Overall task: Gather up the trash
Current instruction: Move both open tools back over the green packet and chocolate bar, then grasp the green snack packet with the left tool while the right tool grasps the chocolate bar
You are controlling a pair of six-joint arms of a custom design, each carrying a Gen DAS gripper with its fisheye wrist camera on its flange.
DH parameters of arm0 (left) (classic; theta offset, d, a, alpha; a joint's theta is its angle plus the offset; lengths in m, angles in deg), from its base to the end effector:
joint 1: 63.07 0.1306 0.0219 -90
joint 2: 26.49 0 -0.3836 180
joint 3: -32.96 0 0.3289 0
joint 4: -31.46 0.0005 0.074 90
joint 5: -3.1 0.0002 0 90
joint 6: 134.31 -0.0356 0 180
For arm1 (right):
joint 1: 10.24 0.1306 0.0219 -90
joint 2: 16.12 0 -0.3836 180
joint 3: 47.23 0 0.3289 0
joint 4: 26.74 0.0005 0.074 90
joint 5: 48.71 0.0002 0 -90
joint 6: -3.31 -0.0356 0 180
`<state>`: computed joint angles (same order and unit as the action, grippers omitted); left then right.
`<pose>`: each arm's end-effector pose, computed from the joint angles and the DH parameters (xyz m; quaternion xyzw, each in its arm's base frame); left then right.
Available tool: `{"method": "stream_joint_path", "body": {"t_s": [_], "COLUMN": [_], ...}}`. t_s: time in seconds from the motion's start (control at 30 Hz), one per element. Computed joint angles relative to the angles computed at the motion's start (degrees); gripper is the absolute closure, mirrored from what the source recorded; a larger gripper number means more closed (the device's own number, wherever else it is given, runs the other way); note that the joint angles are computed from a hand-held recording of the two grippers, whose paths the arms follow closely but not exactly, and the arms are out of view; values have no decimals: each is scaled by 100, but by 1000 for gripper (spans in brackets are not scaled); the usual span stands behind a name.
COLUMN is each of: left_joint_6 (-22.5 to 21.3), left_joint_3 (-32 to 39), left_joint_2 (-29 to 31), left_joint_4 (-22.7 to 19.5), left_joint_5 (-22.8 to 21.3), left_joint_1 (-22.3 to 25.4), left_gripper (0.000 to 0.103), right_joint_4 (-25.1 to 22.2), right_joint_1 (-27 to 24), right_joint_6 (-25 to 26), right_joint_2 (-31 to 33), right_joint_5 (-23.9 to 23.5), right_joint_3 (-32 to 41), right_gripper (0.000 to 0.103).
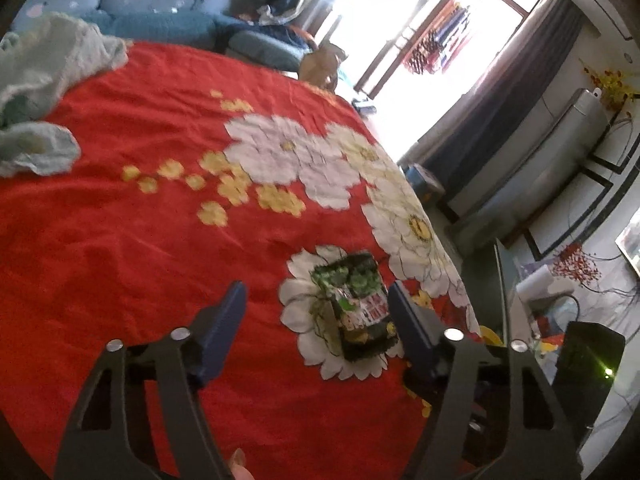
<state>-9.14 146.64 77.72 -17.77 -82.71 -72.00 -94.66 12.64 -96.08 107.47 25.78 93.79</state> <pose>0.5177 -0.0845 0.4864 -0.1903 0.8847 -0.1899 0.3808 0.5646 0.2481 0.4650 -0.1548 0.9207 0.2151 0.2864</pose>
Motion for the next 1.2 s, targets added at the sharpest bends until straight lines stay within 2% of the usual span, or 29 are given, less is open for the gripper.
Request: {"method": "stream_joint_path", "body": {"t_s": [0.1, 0.2, 0.37, 0.5, 0.6, 0.83, 1.2], "left_joint_6": [19, 49, 34, -34, -62, -240, -709], "left_joint_3": [107, 278, 504, 696, 643, 483, 794], "left_joint_2": [171, 383, 597, 730, 702, 475, 342], "left_joint_4": [-56, -146, -244, -412, -354, -119, -158], "left_joint_5": [211, 362, 262, 214, 250, 249, 74], "left_joint_1": [-11, -48, -147, -220, -258, -440, -886], "left_gripper": [48, 51, 53, 74, 89, 94, 94], "right_joint_4": [145, 307, 567, 839, 1027, 1280, 1495], "right_joint_1": [-16, -44, -133, -246, -333, -562, -890], "right_joint_6": [29, 32, 9, -79, -122, -213, -411], "right_joint_2": [-87, -261, -589, -862, -1045, -1330, -1536], "right_joint_5": [-21, -7, 2, 5, 26, 58, 50], "right_joint_3": [-184, -466, -941, -1310, -1522, -1751, -1884], "right_gripper": [77, 78, 78, 78, 78, 78, 78]}}
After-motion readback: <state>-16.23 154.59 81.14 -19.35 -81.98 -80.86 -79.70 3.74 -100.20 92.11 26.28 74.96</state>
